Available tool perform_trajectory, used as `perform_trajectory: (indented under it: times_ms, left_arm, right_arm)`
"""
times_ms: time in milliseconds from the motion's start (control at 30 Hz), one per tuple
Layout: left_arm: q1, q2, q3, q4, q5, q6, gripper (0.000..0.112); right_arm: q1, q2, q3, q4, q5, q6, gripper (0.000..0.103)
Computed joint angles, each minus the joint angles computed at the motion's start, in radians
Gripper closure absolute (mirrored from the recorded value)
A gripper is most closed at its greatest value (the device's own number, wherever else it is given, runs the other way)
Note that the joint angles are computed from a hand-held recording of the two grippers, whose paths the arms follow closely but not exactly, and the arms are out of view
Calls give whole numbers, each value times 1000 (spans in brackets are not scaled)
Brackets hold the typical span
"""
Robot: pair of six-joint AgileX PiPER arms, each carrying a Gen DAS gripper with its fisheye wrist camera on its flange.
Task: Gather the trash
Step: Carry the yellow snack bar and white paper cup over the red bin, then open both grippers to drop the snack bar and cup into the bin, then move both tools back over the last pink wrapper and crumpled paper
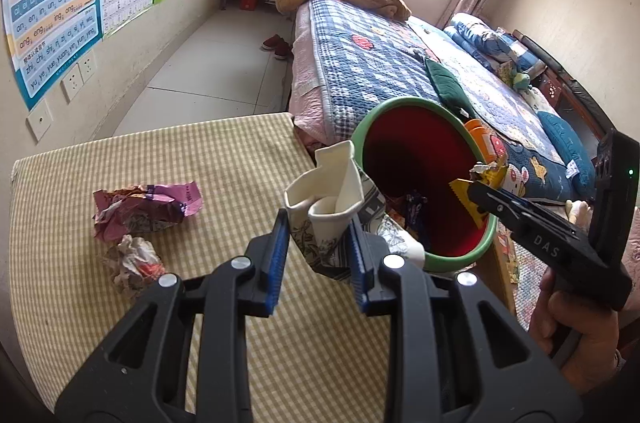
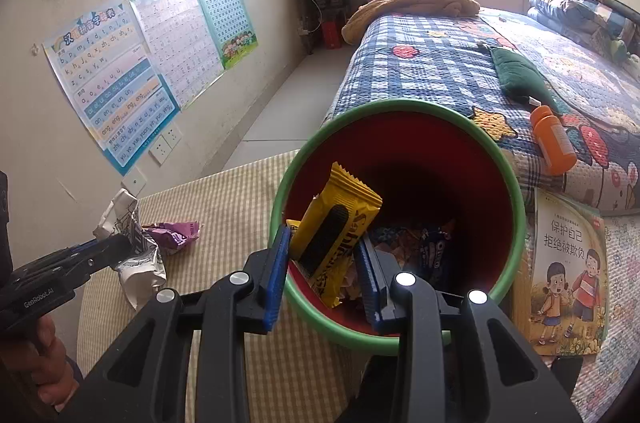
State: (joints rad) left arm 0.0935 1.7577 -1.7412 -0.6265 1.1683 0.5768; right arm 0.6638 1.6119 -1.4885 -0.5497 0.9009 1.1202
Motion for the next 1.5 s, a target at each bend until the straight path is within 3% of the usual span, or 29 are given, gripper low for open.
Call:
perform_trajectory:
  times_ms: [367, 667, 767, 833, 1000, 1100, 1300, 1500]
  left_arm:
    - [-204, 105, -140, 47, -26, -94, 85]
    - [-273, 196, -221, 94, -31, -137, 83]
    - [-280, 217, -245, 100, -27, -157, 70]
    - [-279, 213, -236, 95, -42, -157, 51]
    - [-255, 186, -196, 85, -63, -161, 32]
    - [-237, 157, -162, 93, -83, -167, 20]
    - [-178, 100, -107, 84, -85, -142, 15]
    - [-88, 47, -45, 54, -76, -99, 15]
  right_arm:
    - [-151, -77, 129, 36, -86, -53, 71]
    - [-241, -69, 163, 99, -157, -131, 69]
    - [-256, -69, 170, 107, -169, -136, 56]
    - [-259, -74, 176, 98, -168, -128, 51]
    - [-254, -90, 188, 79, -159, -102, 44]
    - [-226, -97, 184, 54, -143, -71, 34]
    - [-143, -86, 135, -11, -87, -11, 14]
    - [-51, -38, 46, -53, -22, 22, 9]
